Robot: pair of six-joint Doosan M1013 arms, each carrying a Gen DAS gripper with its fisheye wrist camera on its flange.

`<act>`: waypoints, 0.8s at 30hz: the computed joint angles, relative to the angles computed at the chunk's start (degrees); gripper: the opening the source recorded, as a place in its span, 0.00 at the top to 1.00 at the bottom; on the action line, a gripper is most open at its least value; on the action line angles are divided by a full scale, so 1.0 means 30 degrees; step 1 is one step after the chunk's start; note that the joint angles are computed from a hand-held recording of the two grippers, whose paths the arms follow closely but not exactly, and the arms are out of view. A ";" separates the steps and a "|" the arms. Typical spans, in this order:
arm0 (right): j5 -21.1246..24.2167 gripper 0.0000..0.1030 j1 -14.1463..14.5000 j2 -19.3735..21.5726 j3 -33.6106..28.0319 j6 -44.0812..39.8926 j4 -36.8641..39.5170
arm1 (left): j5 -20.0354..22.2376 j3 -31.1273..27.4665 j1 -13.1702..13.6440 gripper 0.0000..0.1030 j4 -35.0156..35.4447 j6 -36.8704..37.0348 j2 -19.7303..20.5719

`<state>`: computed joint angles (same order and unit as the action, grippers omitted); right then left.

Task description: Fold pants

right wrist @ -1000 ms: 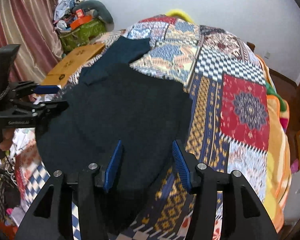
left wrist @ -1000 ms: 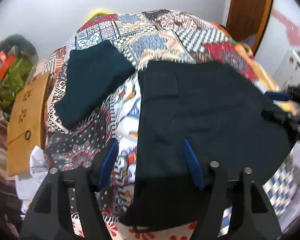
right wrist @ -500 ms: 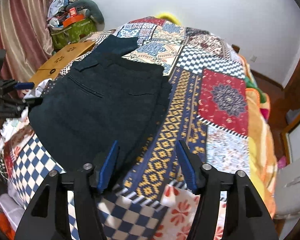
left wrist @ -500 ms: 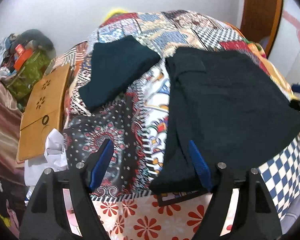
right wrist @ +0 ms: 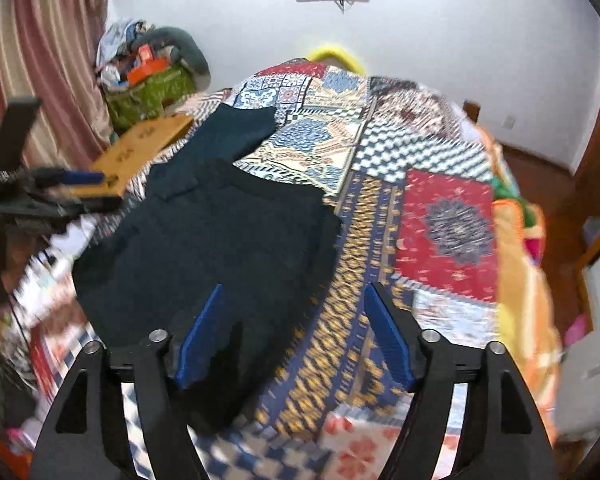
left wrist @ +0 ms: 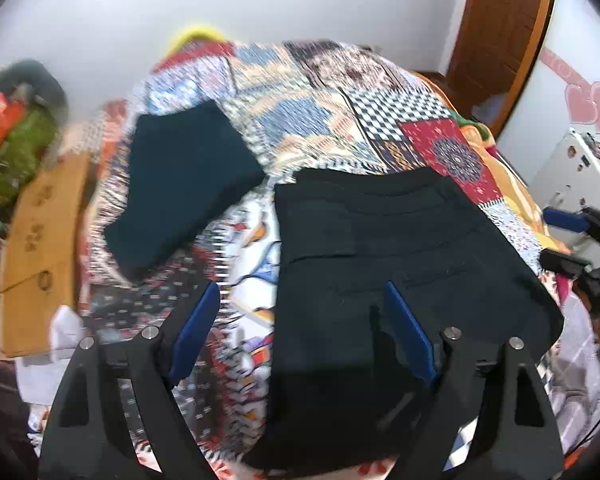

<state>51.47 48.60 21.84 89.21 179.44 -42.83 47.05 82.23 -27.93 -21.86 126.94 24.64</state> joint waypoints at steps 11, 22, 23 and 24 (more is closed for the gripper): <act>-0.8498 0.23 -0.2382 -0.0136 0.2685 0.0202 0.5717 | 0.5994 -0.3652 -0.0125 0.16 0.0024 -0.1632 0.3044; -1.0364 0.35 -0.3030 0.0138 0.2487 -0.2702 0.8279 | 0.8582 -0.5482 -0.0080 0.13 -0.1669 -0.2429 0.4528; -1.0223 0.38 -0.3097 0.0226 0.2309 -0.3198 0.8841 | 0.8465 -0.5451 -0.0146 0.13 -0.1551 -0.2403 0.4509; -1.0136 0.40 -0.3120 0.0261 0.2218 -0.3541 0.9130 | 0.8396 -0.5418 -0.0198 0.13 -0.1450 -0.2479 0.4476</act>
